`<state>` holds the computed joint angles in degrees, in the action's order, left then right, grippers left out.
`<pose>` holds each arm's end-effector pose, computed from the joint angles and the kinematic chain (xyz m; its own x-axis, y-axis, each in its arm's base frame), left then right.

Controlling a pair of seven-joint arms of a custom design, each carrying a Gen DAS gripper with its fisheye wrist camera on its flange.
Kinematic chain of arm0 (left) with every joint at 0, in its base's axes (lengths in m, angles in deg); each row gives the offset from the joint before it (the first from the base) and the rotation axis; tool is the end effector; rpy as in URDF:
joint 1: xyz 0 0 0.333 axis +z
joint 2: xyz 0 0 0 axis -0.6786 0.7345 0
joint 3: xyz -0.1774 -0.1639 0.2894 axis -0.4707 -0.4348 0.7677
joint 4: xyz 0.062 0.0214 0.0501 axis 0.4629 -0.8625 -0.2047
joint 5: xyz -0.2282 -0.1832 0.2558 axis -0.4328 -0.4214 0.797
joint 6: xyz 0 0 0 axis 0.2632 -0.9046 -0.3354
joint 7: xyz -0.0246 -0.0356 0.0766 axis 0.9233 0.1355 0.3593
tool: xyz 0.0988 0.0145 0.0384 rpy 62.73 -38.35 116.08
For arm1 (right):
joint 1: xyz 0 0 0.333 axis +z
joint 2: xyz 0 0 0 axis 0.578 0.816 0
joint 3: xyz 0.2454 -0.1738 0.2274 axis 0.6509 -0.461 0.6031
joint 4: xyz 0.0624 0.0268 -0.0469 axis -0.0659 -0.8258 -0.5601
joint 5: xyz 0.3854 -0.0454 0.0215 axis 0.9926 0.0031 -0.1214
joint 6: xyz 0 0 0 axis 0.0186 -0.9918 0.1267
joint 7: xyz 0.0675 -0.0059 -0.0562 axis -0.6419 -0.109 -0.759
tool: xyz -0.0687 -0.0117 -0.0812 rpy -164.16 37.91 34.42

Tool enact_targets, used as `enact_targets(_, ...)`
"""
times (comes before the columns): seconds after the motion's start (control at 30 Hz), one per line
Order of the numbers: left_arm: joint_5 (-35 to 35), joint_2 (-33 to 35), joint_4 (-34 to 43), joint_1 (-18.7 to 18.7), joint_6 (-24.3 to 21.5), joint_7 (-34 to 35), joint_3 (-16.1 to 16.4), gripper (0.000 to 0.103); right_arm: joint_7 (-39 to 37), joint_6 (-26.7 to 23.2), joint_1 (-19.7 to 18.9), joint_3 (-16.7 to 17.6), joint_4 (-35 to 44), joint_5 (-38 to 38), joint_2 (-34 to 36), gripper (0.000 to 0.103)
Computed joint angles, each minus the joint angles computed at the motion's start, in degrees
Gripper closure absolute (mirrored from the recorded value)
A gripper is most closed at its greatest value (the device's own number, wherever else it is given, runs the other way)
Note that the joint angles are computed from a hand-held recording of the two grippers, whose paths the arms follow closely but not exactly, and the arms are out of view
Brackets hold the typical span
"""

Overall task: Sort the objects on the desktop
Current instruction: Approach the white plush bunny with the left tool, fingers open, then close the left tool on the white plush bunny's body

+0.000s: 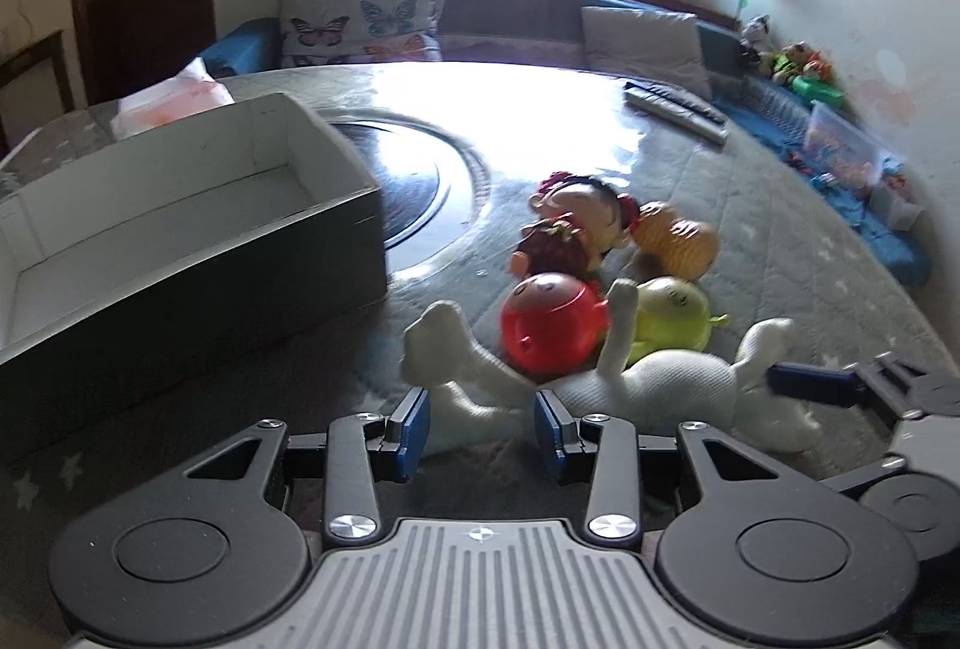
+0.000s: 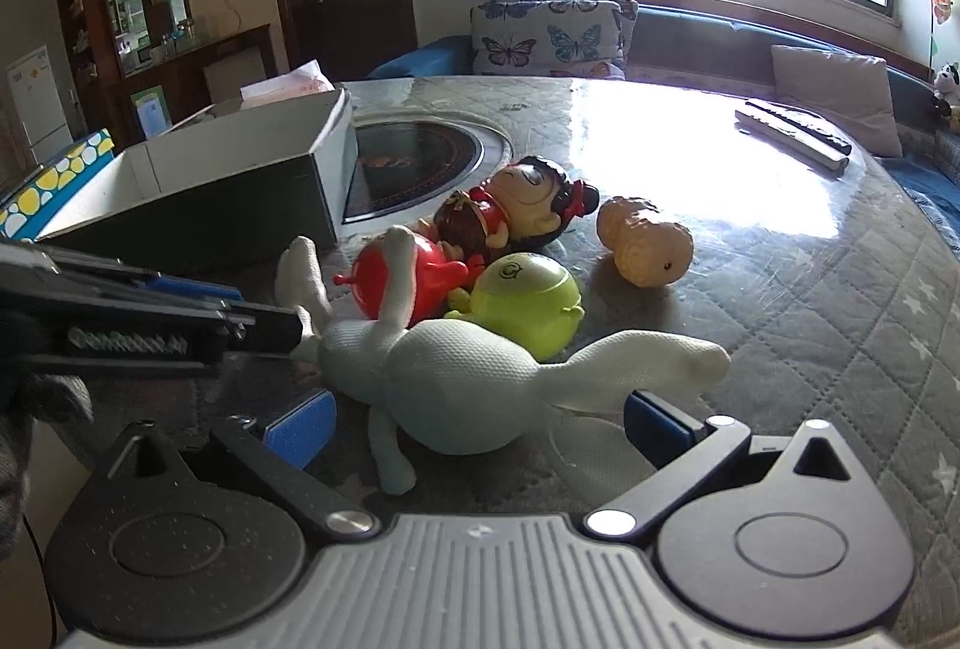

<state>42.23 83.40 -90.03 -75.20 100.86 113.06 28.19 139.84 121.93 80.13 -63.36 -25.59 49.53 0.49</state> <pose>0.6787 -0.3684 0.3099 -0.2252 -0.9676 0.1139 -0.7091 0.0826 -0.7003 0.6971 0.4333 0.2977 0.2579 -0.9619 -0.0904 -0.6657 -0.1091 -0.7382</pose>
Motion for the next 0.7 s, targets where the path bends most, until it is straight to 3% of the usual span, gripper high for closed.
enact_targets(0.13, -0.79, 1.08, 1.89, 6.28, -1.34, 4.68, -8.18, 0.062, -3.33, 0.11, -3.68, 5.49, 0.62, -0.5, -0.32, 0.0)
enact_targets(0.27, -2.05, 1.93, 2.83, 8.84, -1.83, 7.77, -11.59, 0.062, -7.79, 0.89, -6.72, 10.63, 0.06, -0.32, -1.1, 0.0)
enact_targets(0.47, -4.55, 2.1, 1.93, 15.06, -1.09, 13.68, -18.84, 0.062, -11.34, 1.53, -8.09, 12.98, -0.85, 1.6, -1.88, 0.001)
enact_targets(0.7, -5.72, 3.73, 1.79, 22.88, -0.86, 25.09, -28.83, 0.062, -12.05, 1.54, -9.73, 14.53, -0.07, 4.35, -1.6, 0.012)
